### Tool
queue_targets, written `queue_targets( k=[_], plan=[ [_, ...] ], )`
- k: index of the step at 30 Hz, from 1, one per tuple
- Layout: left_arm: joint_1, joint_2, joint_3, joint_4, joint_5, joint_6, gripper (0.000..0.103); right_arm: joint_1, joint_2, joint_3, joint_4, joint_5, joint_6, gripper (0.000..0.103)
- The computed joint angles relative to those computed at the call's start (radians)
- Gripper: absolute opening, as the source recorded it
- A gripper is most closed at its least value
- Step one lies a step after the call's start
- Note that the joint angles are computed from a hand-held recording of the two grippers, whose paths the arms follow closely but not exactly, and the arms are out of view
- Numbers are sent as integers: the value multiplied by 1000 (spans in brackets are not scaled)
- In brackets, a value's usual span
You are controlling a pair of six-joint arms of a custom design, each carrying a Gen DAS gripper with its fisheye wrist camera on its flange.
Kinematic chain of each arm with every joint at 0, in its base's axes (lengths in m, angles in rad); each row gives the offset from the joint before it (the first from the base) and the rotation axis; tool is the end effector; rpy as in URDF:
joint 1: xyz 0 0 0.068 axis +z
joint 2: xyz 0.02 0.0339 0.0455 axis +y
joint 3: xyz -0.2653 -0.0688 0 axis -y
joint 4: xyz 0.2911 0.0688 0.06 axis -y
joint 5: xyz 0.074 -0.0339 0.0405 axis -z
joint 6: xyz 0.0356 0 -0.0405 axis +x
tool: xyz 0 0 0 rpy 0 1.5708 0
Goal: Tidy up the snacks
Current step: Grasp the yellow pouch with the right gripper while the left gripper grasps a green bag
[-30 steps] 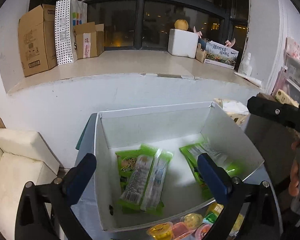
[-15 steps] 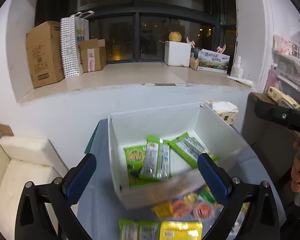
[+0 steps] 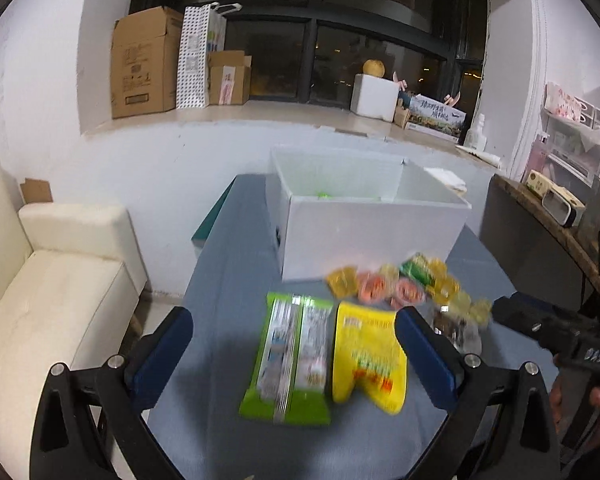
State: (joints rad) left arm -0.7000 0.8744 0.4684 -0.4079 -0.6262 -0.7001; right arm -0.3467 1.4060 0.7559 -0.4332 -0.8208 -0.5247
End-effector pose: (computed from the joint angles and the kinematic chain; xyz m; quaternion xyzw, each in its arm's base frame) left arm 0.1753 -0.1203 0.1824 -0.1138 0.8841 -0.0076 0.4532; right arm 0.2821 -0.0742 0.1600 -0.1750 0.8778 0.2576 0.3640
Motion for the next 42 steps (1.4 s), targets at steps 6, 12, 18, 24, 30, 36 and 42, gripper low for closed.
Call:
queue_targets(
  k=[6, 12, 18, 24, 30, 36, 42],
  plan=[
    [-79, -105, -57, -101, -43, -103, 103, 97, -26, -78, 54, 77, -14, 103],
    [-85, -166, -81, -147, -52, -119, 103, 290, 13, -133, 198, 251, 71, 103],
    [-73, -204, -102, -164, -42, -121, 103, 429, 129, -118, 333, 421, 205, 103],
    [-47, -202, -115, -148, -19, -113, 103, 498, 233, -82, 401, 539, 247, 103],
    [-47, -154, -112, -131, -18, -123, 103, 501, 231, -101, 449, 565, 237, 89],
    [-19, -65, -108, -66, 15, -95, 103, 422, 200, -90, 364, 463, 158, 67],
    [20, 67, -78, 31, 55, -37, 103, 314, 105, -102, 245, 332, 81, 64]
  ],
)
